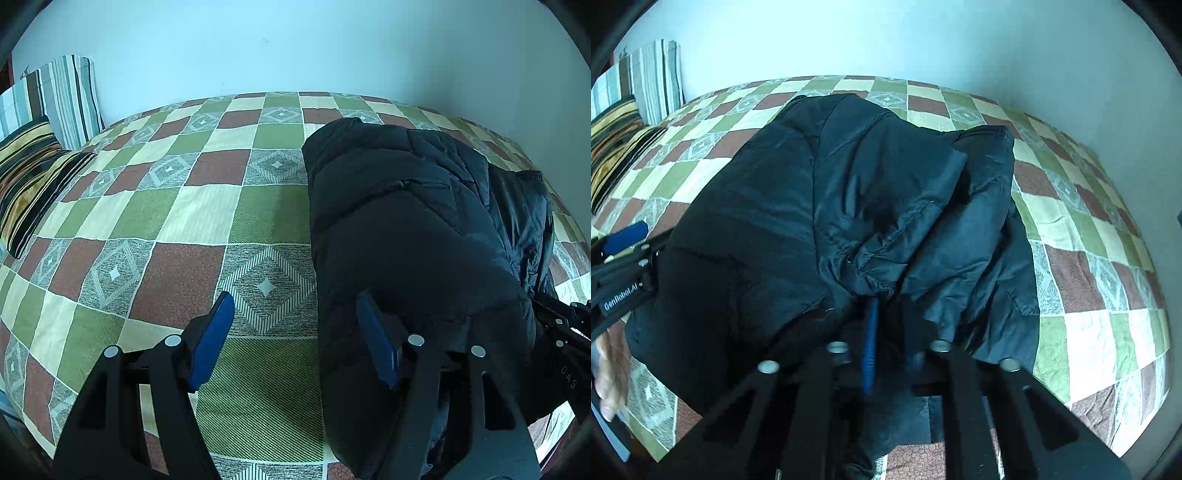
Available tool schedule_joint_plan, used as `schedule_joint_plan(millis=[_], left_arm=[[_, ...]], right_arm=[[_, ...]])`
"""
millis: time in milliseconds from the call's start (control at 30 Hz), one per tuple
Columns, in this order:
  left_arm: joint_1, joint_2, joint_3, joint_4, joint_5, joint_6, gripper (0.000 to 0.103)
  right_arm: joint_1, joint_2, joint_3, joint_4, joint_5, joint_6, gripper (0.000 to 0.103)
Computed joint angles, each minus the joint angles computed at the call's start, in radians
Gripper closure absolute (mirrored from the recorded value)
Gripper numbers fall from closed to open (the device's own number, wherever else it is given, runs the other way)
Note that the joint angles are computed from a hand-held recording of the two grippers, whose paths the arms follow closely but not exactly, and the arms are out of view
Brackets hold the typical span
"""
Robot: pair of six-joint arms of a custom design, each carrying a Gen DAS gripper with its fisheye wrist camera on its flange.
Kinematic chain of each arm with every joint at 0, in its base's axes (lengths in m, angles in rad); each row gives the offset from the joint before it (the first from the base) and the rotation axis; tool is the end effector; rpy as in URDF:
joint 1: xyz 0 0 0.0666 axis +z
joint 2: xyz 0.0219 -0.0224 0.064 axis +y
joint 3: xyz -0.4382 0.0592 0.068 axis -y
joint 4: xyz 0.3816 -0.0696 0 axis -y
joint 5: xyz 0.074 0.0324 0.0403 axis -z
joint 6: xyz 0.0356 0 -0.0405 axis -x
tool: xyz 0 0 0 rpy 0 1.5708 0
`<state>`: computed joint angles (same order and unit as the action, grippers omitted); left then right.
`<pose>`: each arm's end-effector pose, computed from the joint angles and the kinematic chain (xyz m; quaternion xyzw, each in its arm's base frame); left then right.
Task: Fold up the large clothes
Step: 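Grasp the jacket bundle edge with the right gripper and tuck it in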
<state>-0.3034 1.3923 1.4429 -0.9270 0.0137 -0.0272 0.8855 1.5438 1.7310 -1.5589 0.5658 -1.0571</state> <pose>0.4407 -0.1389 0.5089 0.1570 0.9271 -0.0532 0.3361 0.3147 0.3542 0.5395 0.1095 0.9496 -0.0779 0.2832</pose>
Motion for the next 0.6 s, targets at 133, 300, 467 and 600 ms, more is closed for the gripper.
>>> schedule_joint_plan(millis=[133,300,467,600], left_arm=[[0.005,-0.003,0.003,-0.004,0.009,-0.003,0.035],[0.011,-0.02,0.004,0.008,0.032,0.003,0.035],[-0.011,-0.022,-0.012,0.014,0.041,-0.011,0.035],[-0.015,-0.017,-0.024,0.032,0.03,-0.011,0.035]], right_arm=[[0.007,-0.016,-0.013,0.0,0.043,-0.021,0.101],[-0.006,-0.034,-0.027,-0.083,0.096,-0.058,0.102],[-0.057,-0.095,-0.122,0.004,-0.004,-0.062,0.102],[-0.054,-0.091,-0.109,0.004,-0.003,-0.059,0.101]])
